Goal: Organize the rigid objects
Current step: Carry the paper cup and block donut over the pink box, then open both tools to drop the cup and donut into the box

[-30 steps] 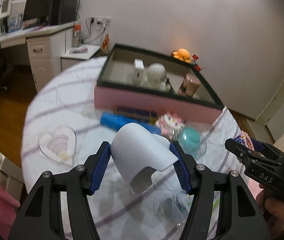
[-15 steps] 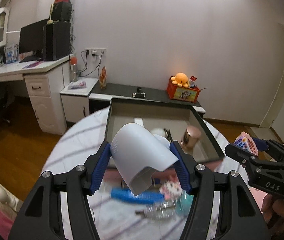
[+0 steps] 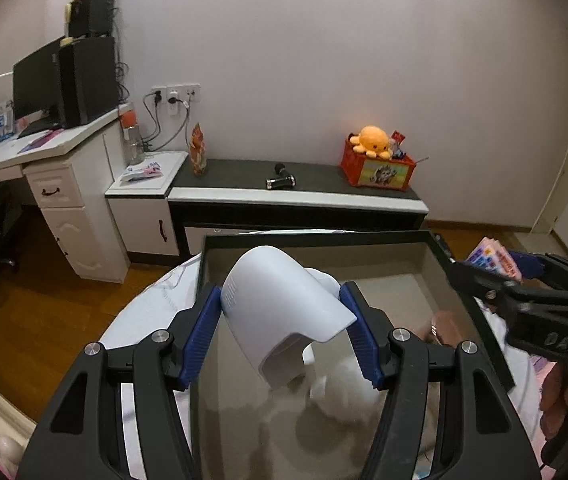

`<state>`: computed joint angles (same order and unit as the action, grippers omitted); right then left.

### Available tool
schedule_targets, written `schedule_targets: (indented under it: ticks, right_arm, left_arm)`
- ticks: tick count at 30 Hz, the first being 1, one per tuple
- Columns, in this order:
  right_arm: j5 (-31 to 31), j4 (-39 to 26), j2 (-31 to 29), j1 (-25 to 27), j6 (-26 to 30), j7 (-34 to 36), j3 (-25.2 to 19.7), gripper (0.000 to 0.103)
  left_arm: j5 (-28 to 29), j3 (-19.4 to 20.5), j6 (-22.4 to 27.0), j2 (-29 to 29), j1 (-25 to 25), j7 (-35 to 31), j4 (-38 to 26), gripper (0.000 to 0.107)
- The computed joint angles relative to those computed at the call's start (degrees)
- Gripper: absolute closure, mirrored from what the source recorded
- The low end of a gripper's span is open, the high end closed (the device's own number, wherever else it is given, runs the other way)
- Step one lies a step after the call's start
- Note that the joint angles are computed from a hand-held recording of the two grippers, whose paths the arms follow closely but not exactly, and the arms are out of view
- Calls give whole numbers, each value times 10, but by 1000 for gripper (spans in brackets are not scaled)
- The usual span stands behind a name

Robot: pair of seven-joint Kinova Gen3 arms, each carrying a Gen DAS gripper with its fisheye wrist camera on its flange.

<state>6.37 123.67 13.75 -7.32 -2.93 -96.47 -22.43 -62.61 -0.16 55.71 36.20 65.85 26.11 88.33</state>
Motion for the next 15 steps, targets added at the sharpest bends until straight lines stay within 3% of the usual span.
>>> schedule_targets:
  ticks: [2,7,10,13,15]
  right_arm:
    - [-5,-30,32,-22,20,2,25,35]
    - [-33,-87,95,-14,65,31,24,34]
    - [-50,-106,116,-34,87,41,50,34]
    - [-67,-116,127,-33,103,58,54,34]
    - [-81,-123,133,-11,118,76,33,34]
  left_arm:
    - [10,4,-12,11,-22,-31,-16,45]
    - [62,5,-53,34,-64,-116,-51,45]
    - [101,3,-69,43,-78,-158,-67,45]
    - [127,-7,-71,45,-77,-190,-76,34]
    - [135,-22,-54,48,-60,-198,-86,29]
